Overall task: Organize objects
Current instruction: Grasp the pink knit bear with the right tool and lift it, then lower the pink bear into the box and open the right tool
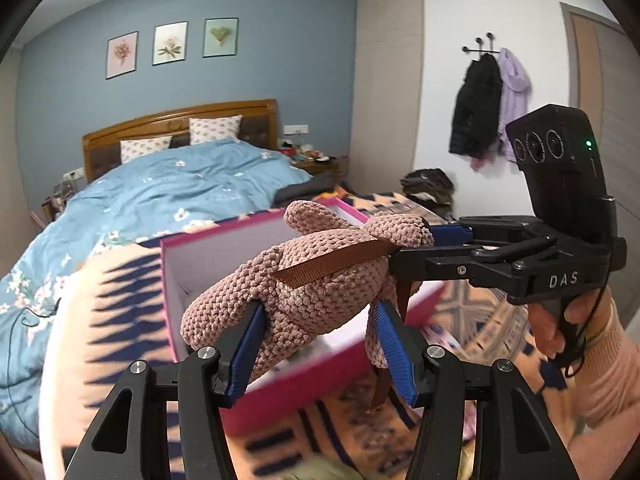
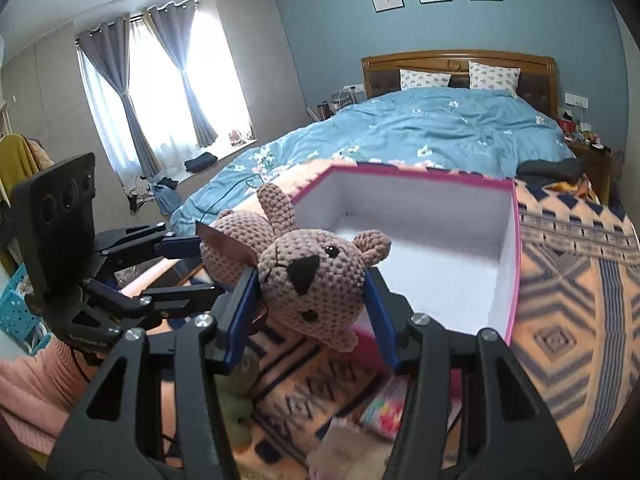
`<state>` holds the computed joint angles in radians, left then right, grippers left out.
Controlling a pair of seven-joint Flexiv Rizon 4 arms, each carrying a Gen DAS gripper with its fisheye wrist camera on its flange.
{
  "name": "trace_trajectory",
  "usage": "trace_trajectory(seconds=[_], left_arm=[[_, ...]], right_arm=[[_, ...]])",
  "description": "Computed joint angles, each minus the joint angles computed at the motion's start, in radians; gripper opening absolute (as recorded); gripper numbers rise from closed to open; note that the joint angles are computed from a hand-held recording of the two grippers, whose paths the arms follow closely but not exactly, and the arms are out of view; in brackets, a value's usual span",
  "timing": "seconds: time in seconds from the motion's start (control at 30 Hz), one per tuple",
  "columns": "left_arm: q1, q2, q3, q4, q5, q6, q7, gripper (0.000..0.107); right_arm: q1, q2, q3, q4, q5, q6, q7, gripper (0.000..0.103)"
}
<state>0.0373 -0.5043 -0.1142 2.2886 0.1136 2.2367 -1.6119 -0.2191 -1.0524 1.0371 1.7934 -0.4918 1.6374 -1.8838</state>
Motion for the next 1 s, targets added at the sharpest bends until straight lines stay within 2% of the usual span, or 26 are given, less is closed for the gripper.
trace_trajectory(seconds=[0.17, 0.5, 0.73, 0.83, 0.93, 1.0], left_arm=[[0.072, -0.017, -0.037, -0.081, 0.017, -0.091, -0.018, 0.057], [0.251, -0.134, -0.192, -0.255, 0.02, -0.286, -0.015, 0.057], [0.218, -0.191, -0.16, -0.342, -0.089, -0.377, 0.04, 0.057], [0.26, -0.201, -0.208, -0.348, -0.12, -0.417, 0.057, 0.057], [0.22, -0.195, -0.162, -0.358, -0.168, -0.439, 0.071, 0.057], [0.219, -0.194, -0.165, -0.357, -0.186, -0.441, 0.079, 0.057]], right_arm=[[0.074, -0.022, -0.009, -0.136, 0.032, -0.081, 0.001, 0.055], [0.268, -0.054, -0.132, -0.413, 0.135, -0.244, -0.007, 0.055], [0.382, -0.101, -0.203, -0.609, 0.2, -0.378, -0.003, 0.055], [0.427, -0.112, -0.241, -0.671, 0.224, -0.422, 0.0, 0.056], [0.457, -0.138, -0.244, -0.763, 0.257, -0.528, -0.007, 0.057], [0.486, -0.141, -0.275, -0.804, 0.271, -0.565, 0.007, 0.058]])
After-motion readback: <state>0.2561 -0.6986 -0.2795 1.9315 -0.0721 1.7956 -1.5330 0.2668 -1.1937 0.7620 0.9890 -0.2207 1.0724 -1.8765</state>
